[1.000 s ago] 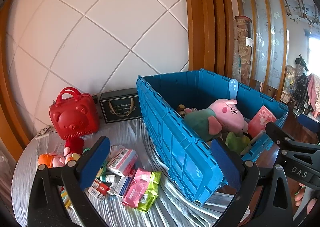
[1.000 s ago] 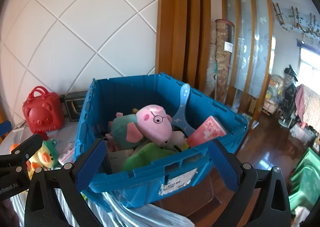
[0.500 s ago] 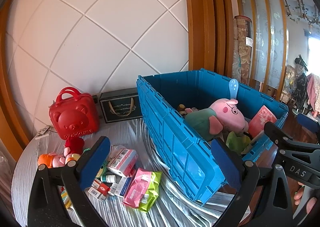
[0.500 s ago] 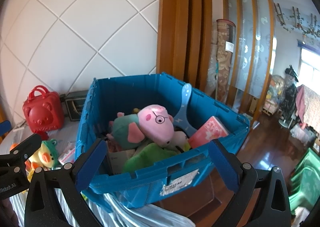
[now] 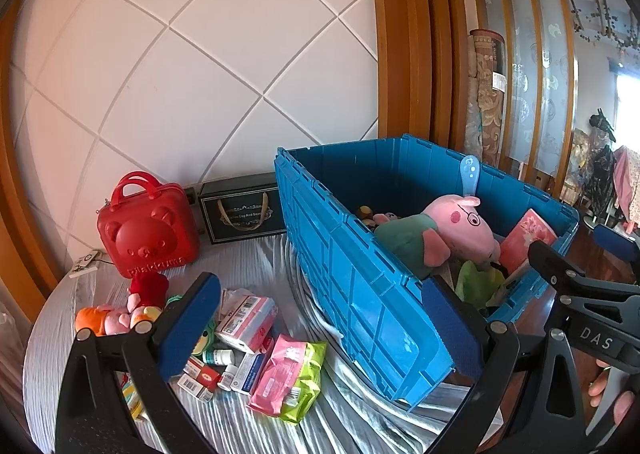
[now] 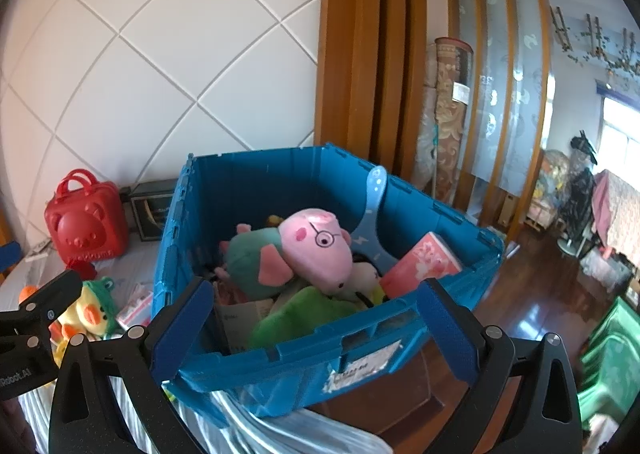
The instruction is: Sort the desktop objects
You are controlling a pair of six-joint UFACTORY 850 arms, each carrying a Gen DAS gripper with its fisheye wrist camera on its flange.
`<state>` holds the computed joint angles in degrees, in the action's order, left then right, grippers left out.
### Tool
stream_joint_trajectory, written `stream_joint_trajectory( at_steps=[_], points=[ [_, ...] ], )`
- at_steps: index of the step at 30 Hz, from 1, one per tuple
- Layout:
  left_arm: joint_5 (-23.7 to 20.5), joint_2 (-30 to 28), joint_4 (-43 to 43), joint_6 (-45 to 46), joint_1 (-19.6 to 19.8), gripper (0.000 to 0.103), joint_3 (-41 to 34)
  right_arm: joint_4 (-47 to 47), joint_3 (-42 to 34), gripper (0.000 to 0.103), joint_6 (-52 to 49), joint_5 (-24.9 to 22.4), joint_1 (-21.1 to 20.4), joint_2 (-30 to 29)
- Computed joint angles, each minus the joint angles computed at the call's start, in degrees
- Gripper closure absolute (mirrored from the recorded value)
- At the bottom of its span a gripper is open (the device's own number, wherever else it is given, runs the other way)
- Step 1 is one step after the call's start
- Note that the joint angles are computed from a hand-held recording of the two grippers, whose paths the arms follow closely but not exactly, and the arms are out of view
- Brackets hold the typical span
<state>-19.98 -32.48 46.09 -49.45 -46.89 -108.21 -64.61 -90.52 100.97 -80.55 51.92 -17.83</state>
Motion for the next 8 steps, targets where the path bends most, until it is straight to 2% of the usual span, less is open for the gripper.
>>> stream_joint_trajectory(
  at_steps=[8],
  points=[
    [1.1, 0.2, 1.6, -1.5, 0.3, 0.001, 0.6, -0.2, -0.2, 0.000, -0.3, 1.0, -0.4, -0.3]
  ],
)
